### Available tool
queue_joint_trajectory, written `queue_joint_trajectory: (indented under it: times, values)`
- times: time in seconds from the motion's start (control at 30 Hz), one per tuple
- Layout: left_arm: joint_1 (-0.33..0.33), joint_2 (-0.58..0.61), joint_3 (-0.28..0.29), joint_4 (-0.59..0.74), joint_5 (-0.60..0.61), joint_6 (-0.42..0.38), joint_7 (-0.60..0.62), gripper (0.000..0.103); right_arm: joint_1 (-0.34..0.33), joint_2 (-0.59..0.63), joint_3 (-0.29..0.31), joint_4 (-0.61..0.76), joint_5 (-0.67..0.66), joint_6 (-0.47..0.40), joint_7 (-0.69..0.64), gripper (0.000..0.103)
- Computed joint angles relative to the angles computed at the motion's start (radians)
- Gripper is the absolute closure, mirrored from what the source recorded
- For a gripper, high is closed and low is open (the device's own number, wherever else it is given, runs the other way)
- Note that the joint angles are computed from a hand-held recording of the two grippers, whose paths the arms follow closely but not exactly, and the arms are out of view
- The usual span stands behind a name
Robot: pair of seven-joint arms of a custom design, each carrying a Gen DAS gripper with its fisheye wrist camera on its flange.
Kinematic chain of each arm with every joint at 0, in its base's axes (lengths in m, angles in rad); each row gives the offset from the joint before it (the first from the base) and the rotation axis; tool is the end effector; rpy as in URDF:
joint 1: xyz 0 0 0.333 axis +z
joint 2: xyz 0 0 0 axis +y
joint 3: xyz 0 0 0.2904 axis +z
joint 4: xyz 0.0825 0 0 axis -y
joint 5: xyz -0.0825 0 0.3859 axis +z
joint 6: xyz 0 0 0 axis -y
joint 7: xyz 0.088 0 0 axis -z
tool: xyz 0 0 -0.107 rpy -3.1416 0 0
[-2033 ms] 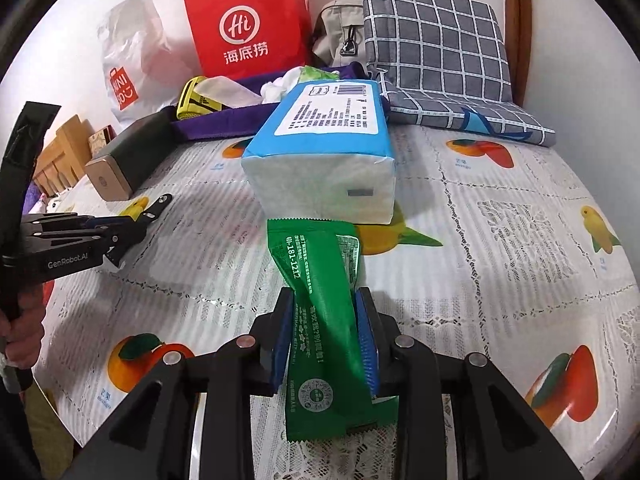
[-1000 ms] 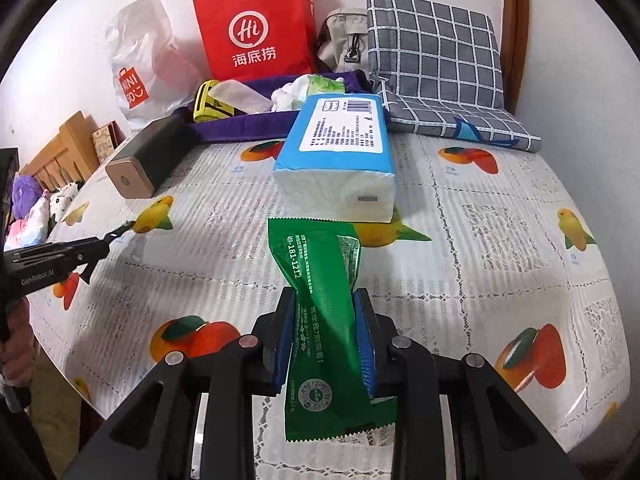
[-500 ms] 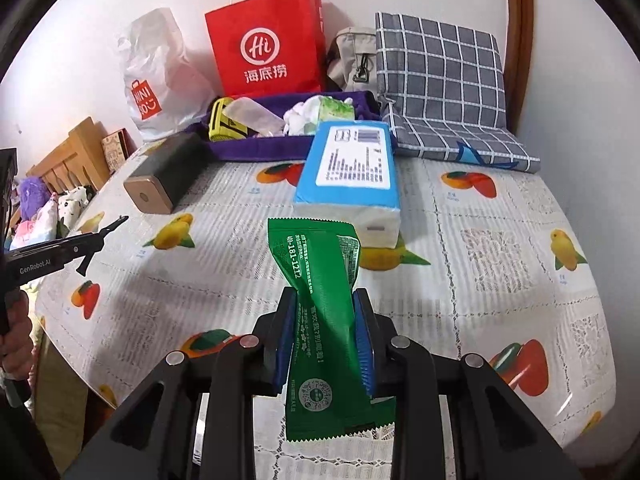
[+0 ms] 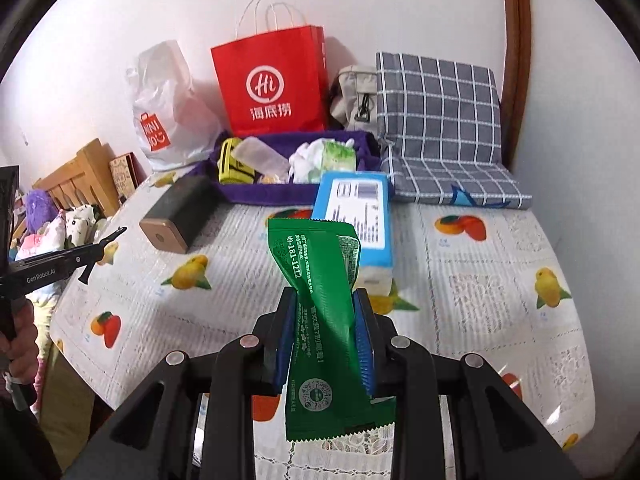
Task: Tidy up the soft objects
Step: 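Carry the watch strap with the left tool while the right tool carries the green packet toward the towel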
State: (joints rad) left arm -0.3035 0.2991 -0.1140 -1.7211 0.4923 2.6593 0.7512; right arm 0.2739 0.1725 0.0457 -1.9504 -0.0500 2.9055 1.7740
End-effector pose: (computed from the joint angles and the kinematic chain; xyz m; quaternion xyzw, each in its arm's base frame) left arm 0.6198 -0.2813 0.4581 -0.6812 0.6445 -0.2770 0.2095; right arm 0.6078 0.2028 0.4590 -0.7026 0.6006 -0.2005 0.3247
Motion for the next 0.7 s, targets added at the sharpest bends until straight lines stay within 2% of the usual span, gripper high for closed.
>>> queue_joint_trajectory:
  times: [0.17, 0.7]
  values:
    - [-0.001, -0.01, 0.002, 0.019, 0.013, -0.005, 0.005, 0.083, -0.016, -0.012, 0.018, 0.011, 0.065, -0.002, -0.055, 0.075]
    - [0.012, -0.026, 0.002, 0.074, 0.024, -0.005, 0.012, 0.083, -0.005, -0.02, 0.006, 0.086, 0.037, -0.01, -0.046, 0.075]
